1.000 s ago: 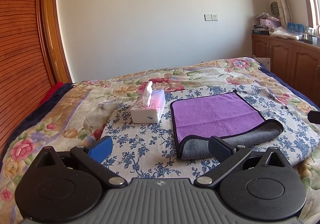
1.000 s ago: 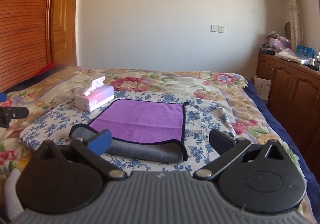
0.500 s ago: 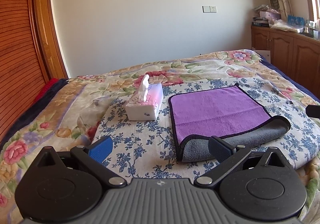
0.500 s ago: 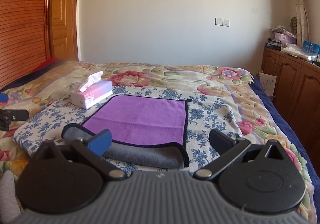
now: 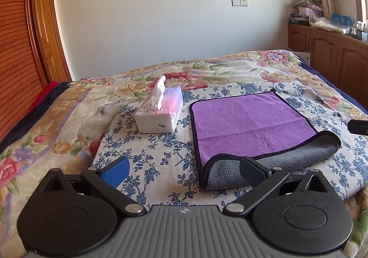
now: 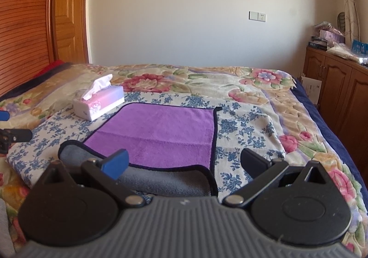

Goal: Fold towel

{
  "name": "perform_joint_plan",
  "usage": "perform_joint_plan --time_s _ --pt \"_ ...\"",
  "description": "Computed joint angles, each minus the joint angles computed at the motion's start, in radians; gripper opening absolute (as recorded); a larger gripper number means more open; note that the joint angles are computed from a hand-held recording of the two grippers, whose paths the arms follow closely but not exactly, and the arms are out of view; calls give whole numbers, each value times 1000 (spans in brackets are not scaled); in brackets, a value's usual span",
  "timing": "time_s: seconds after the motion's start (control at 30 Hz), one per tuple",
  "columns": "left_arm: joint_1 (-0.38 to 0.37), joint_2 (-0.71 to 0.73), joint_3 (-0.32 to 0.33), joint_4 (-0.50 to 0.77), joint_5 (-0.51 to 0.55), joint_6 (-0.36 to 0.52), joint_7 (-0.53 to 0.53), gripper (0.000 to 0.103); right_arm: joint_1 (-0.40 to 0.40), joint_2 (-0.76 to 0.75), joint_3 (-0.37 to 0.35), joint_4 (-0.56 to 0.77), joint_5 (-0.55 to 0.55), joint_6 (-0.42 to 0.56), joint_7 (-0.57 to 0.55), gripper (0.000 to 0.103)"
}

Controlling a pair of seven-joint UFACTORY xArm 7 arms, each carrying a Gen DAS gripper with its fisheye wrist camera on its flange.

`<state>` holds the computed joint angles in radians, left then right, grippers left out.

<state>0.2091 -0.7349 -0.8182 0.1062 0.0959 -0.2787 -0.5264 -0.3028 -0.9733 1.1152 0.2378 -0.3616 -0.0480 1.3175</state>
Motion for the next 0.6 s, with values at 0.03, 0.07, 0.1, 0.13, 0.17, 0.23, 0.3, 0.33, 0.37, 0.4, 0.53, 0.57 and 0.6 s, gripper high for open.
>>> perform_joint_plan --time_s 0.03,0.07,0.1,0.13,0.17,0.23,0.3,0.33,0.37,0.4,0.53,0.57,0.6 --pt "17 13 -11 6 1 -9 2 103 -9 4 2 -1 -1 -9 0 103" --pt "33 24 -23 11 0 -18 4 103 -19 9 5 -1 -2 -18 -2 103" --pt "43 36 -28 15 -1 -25 9 103 -29 15 9 0 -2 -29 -5 103" --pt "56 48 -38 20 -4 -33 13 103 -42 21 14 2 -2 -41 -9 103" --pt "70 59 -50 25 -10 -41 18 103 -54 27 18 3 0 -50 -14 103" --pt "96 82 -72 35 -22 -57 31 103 -72 39 28 6 6 -65 -24 103" --pt "129 107 -101 47 -38 -75 48 103 -94 55 38 8 13 -82 -36 103" --pt "147 119 -120 52 -49 -85 55 103 -102 62 42 9 17 -88 -42 103" --pt "164 129 -139 57 -60 -92 64 103 -108 70 44 9 22 -93 -48 103" --pt "180 144 -152 61 -68 -101 75 103 -115 77 46 10 26 -98 -54 103" --pt "249 201 -219 84 -109 -128 126 103 -151 103 65 15 41 -120 -81 103" --pt "266 213 -237 90 -120 -133 139 103 -160 110 70 17 45 -126 -88 103" --pt "279 228 -248 96 -128 -138 152 103 -171 117 76 19 49 -132 -95 103"
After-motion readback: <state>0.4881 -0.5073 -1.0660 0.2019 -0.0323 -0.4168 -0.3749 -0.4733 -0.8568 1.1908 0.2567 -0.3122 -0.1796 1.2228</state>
